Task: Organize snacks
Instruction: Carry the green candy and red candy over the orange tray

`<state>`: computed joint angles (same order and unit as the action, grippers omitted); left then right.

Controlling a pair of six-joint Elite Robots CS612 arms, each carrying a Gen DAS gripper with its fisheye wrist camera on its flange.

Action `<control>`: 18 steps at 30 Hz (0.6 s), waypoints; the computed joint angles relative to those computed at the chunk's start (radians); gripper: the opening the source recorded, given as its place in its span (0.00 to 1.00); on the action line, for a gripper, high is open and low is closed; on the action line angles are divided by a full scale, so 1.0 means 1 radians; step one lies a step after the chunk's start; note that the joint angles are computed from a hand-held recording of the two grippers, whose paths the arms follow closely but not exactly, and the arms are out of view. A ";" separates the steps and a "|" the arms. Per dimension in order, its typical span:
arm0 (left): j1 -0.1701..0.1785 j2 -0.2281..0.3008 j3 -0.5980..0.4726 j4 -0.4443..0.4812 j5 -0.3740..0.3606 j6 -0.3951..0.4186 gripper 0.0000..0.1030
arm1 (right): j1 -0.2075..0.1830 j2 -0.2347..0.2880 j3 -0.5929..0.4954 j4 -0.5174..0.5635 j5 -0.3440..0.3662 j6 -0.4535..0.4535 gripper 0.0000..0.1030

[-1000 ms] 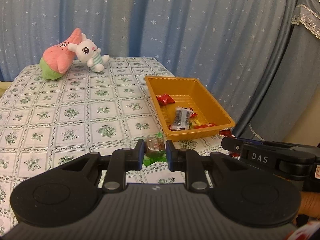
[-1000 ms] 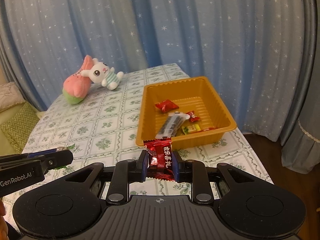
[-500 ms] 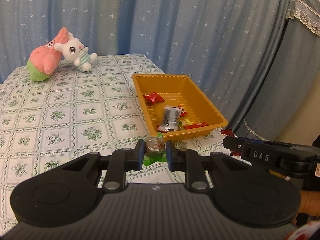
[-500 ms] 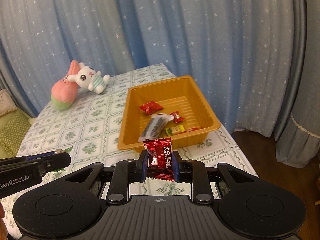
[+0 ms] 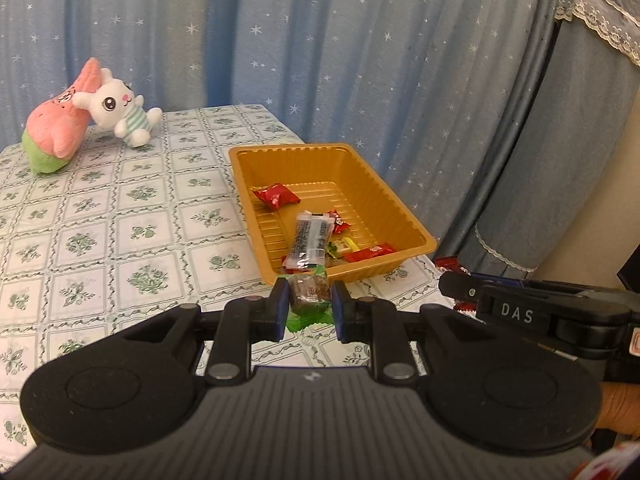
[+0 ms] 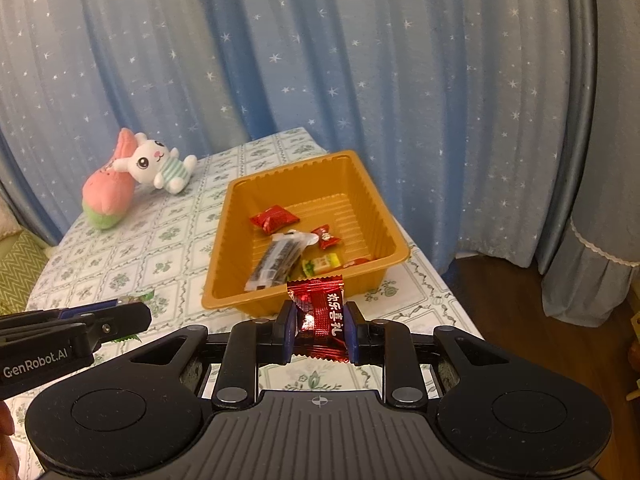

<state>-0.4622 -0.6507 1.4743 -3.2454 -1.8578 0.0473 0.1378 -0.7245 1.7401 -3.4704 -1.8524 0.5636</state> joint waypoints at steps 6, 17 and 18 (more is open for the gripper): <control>-0.004 0.013 -0.029 0.023 -0.008 0.007 0.19 | -0.011 0.001 -0.003 0.001 -0.003 -0.005 0.25; -0.008 0.049 -0.109 0.071 -0.019 0.017 0.19 | -0.030 0.013 -0.033 0.013 0.006 -0.028 0.25; -0.009 0.053 -0.116 0.076 -0.019 0.020 0.19 | -0.032 0.015 -0.038 0.015 0.007 -0.032 0.25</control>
